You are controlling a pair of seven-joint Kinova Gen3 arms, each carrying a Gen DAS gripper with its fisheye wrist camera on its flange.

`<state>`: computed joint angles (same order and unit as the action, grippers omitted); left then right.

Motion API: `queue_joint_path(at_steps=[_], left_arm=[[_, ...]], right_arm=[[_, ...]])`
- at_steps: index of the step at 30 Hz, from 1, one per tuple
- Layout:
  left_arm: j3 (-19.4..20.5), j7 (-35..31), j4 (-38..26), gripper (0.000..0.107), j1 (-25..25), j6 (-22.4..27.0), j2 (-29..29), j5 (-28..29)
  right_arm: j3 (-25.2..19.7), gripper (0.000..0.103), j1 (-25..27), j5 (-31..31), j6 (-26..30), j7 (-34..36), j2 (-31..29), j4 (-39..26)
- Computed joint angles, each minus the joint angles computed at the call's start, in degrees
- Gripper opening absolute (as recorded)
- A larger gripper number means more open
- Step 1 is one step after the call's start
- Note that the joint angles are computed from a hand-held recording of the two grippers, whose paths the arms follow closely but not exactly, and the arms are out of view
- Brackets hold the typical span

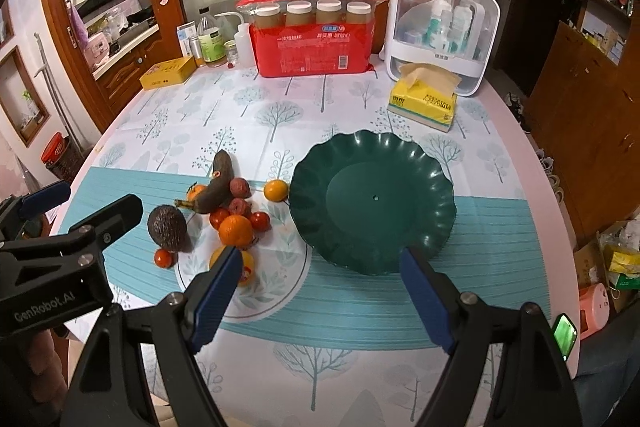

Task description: Organize fruits

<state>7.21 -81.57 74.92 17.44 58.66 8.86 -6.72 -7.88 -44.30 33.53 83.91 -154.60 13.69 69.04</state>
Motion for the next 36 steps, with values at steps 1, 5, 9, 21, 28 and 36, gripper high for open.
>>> queue_joint_path(at_steps=[1, 5, 9, 21, 28, 36], left_arm=[[-0.07, -0.59, -0.36, 0.101, -0.26, 0.22, 0.26, 0.06], [-0.41, -3.11, -2.76, 0.101, -0.71, 2.8, 2.34, -0.62], [-0.84, -7.01, -3.32, 0.101, -2.9, 3.2, 3.25, 2.29], [-1.76, -16.32, -6.34, 0.101, -8.73, 7.53, 9.55, 8.87], [-2.43, -21.22, -7.56, 0.101, -11.6, 8.7, 14.36, 10.39], [-2.02, -24.11, -13.17, 0.101, -15.18, 14.46, 21.55, 14.62]], right_arm=[[0.08, 0.082, -0.27, 0.33, 0.68, -0.16, 0.65, -0.98], [0.71, 0.082, -1.37, 1.2, 1.17, -1.67, 1.99, -2.82], [1.45, 0.082, -2.25, 0.97, 2.2, -2.33, 3.94, -5.02], [3.16, 0.082, -0.91, -6.51, -0.09, -2.47, 8.62, -7.68], [3.32, 0.082, 1.74, -13.03, -4.29, 0.27, 11.67, -7.35], [4.02, 0.081, 3.55, -18.31, -9.95, -0.62, 14.42, -4.55]])
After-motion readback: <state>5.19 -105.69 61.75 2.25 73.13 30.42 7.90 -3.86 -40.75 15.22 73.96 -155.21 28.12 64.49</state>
